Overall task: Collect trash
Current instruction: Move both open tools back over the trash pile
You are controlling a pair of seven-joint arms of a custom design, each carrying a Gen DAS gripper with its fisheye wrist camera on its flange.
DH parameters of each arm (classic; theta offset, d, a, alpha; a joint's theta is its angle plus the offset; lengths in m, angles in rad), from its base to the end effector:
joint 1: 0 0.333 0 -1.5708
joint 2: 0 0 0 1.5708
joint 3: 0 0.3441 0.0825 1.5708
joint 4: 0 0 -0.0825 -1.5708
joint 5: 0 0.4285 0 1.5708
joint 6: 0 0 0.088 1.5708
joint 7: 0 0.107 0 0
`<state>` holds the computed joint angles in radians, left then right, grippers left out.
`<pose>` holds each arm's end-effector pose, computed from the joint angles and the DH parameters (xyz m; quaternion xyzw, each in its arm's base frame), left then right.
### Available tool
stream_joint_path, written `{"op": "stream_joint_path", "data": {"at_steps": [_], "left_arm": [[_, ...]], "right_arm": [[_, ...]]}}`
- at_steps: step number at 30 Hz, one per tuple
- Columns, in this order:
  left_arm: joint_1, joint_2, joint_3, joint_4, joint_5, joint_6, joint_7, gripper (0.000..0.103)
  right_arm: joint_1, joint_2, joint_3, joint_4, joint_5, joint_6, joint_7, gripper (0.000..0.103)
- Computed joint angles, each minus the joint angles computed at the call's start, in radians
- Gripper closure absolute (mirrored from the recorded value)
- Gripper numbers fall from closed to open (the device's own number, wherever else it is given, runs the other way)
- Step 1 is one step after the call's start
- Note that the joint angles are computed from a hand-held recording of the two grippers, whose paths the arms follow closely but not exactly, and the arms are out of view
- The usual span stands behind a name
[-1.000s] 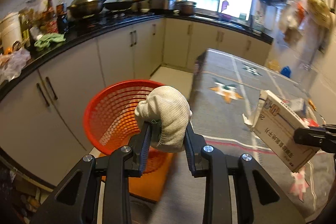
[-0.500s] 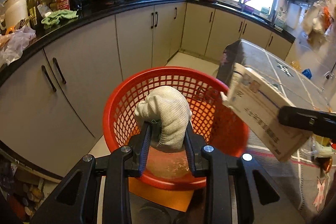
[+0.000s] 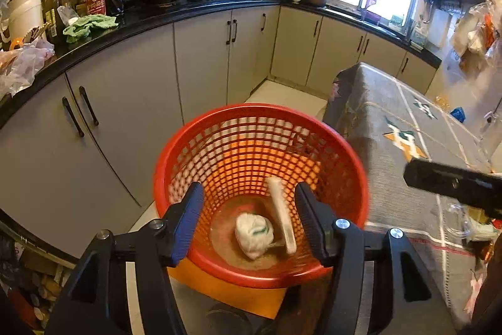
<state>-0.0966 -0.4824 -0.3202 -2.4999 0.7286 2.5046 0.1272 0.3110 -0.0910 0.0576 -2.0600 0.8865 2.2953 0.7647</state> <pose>0.4217 -0.2010 0.4981 -0.7964 0.4605 -0.2397 0.3102 0.5520 0.2323 0.5271 -0.8300 0.3992 0.0693 0.3834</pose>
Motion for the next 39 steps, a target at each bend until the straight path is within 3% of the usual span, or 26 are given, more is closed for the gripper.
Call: {"op": "stream_joint_path", "data": {"at_steps": [8, 15, 24, 29, 31, 39], "left_arm": [[-0.046, 0.003, -0.065, 0.051, 0.022, -0.045, -0.041, 0.038], [-0.115, 0.126, -0.101, 0.163, 0.064, -0.061, -0.027, 0.038], [-0.216, 0.315, -0.08, 0.332, 0.117, -0.091, 0.027, 0.037], [-0.25, 0.381, -0.041, 0.393, 0.103, -0.043, 0.039, 0.035], [-0.253, 0.409, -0.02, 0.415, 0.074, 0.016, 0.05, 0.035], [-0.263, 0.52, 0.029, 0.509, -0.024, 0.114, 0.036, 0.036]], "right_arm": [[-0.046, -0.158, -0.074, -0.152, 0.037, -0.056, -0.069, 0.071], [-0.12, -0.272, -0.16, -0.256, 0.053, -0.094, -0.104, 0.067], [-0.226, -0.338, -0.247, -0.305, 0.079, -0.091, -0.11, 0.061], [-0.263, -0.323, -0.27, -0.291, 0.109, -0.087, -0.095, 0.058], [-0.275, -0.309, -0.277, -0.281, 0.118, -0.093, -0.095, 0.058], [-0.309, -0.257, -0.272, -0.236, 0.132, -0.094, -0.086, 0.057]]}}
